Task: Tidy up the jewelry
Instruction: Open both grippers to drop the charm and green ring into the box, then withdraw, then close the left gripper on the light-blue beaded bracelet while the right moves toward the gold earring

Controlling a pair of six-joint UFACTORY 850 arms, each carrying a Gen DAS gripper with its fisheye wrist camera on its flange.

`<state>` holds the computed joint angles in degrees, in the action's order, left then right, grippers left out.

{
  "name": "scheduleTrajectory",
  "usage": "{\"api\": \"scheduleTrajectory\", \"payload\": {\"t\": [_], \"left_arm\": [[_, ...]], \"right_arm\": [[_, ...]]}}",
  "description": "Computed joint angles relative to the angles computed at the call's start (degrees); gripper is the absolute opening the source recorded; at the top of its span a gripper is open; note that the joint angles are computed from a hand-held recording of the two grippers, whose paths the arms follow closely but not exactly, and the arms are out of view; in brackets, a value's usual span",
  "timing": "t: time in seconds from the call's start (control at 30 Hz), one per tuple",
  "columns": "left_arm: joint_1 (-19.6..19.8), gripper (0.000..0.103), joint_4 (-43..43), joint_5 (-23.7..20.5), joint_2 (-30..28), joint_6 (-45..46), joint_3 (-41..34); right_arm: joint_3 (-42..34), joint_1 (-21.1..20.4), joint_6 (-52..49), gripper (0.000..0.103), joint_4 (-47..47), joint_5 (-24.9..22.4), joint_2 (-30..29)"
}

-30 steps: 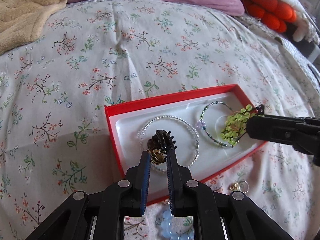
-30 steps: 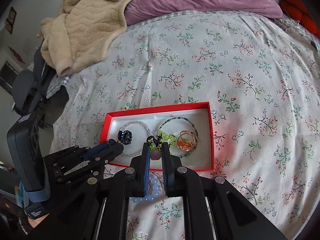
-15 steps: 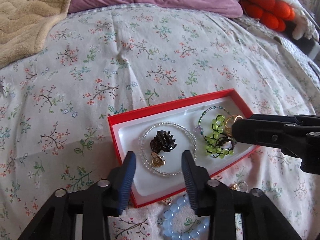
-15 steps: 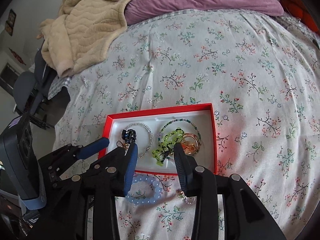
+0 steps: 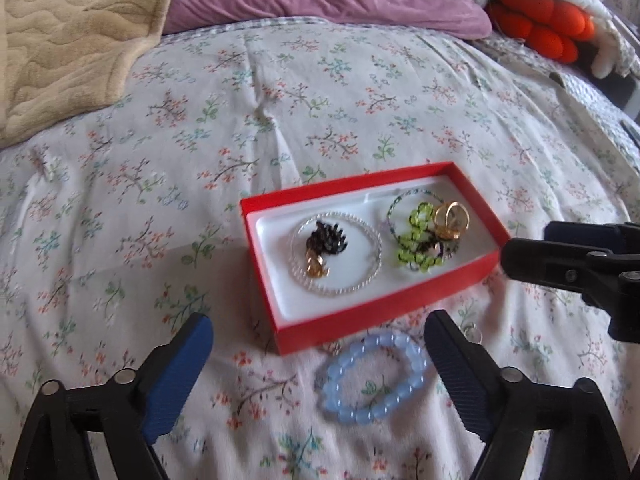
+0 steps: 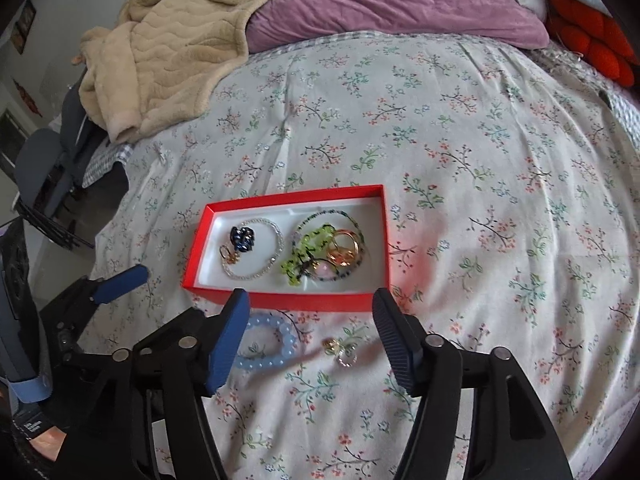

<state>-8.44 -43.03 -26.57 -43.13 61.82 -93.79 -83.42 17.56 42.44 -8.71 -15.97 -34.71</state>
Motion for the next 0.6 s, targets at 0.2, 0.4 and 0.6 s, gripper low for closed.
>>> {"api": "scheduleTrajectory", "payload": {"t": [0.2,0.4,0.6], "left_arm": [[-0.07,0.095,7.76,2.32,1.46,-7.29,2.89],[0.28,0.095,15.51,1.84,0.93,-15.84,3.47],[0.84,0.095,17.79,-1.69,-1.84,-19.48,1.19]], "right_arm": [[2.83,0.9,9.59,0.076,-8.82,-3.34,1.61],[5.04,1.51,14.74,0.079,-13.66,-6.63,2.47],[5.97,1.33,15.87,0.083,-13.67,-9.97,2.04]]}}
